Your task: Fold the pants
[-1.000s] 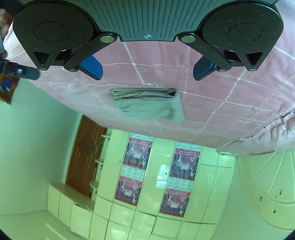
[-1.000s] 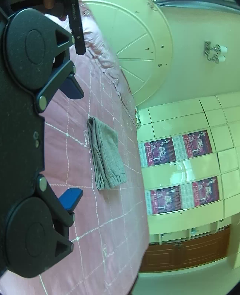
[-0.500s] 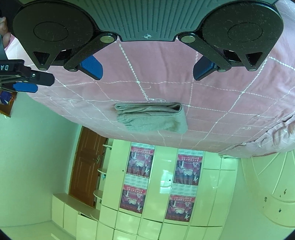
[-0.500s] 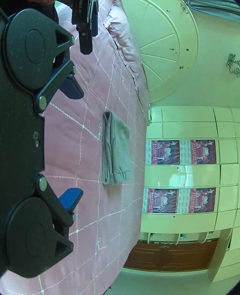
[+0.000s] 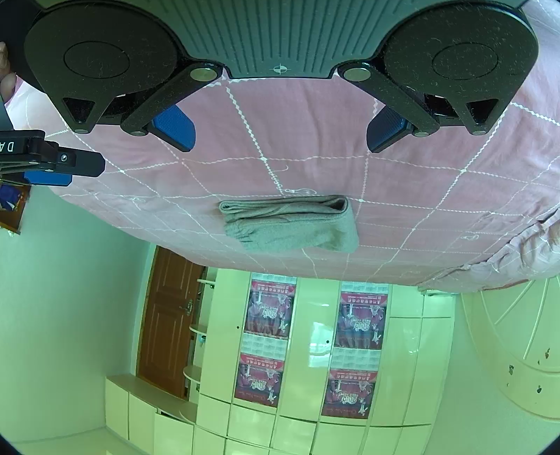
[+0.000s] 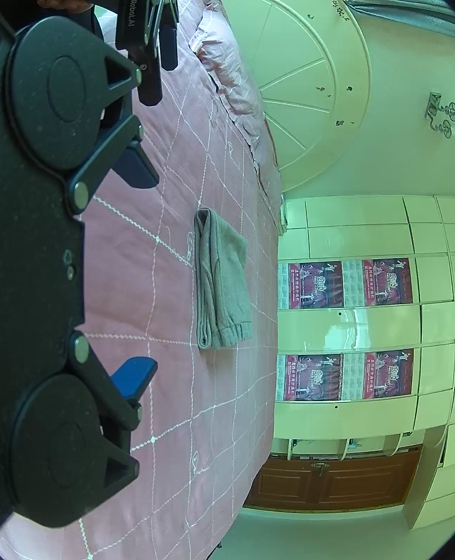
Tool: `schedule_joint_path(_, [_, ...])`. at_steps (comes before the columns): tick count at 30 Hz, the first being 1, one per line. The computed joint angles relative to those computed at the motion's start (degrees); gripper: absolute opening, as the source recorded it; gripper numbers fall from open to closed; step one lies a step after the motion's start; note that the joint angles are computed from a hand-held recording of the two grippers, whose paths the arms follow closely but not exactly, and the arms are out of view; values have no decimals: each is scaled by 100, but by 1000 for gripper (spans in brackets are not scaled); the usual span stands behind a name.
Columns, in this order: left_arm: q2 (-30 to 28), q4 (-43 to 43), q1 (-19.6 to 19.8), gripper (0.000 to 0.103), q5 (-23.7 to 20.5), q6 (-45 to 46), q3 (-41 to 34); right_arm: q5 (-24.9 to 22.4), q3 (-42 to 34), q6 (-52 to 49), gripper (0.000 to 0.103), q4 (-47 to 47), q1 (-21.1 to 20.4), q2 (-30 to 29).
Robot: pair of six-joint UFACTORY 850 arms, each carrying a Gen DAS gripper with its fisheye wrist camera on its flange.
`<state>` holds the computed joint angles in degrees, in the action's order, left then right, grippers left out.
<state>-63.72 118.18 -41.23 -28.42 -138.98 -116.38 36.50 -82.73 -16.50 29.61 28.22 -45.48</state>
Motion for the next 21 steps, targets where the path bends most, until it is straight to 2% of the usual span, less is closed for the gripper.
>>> schedule_joint_path(21, [-39, 69, 20, 103, 35, -52, -38, -6, 10, 5, 97, -6, 4, 10])
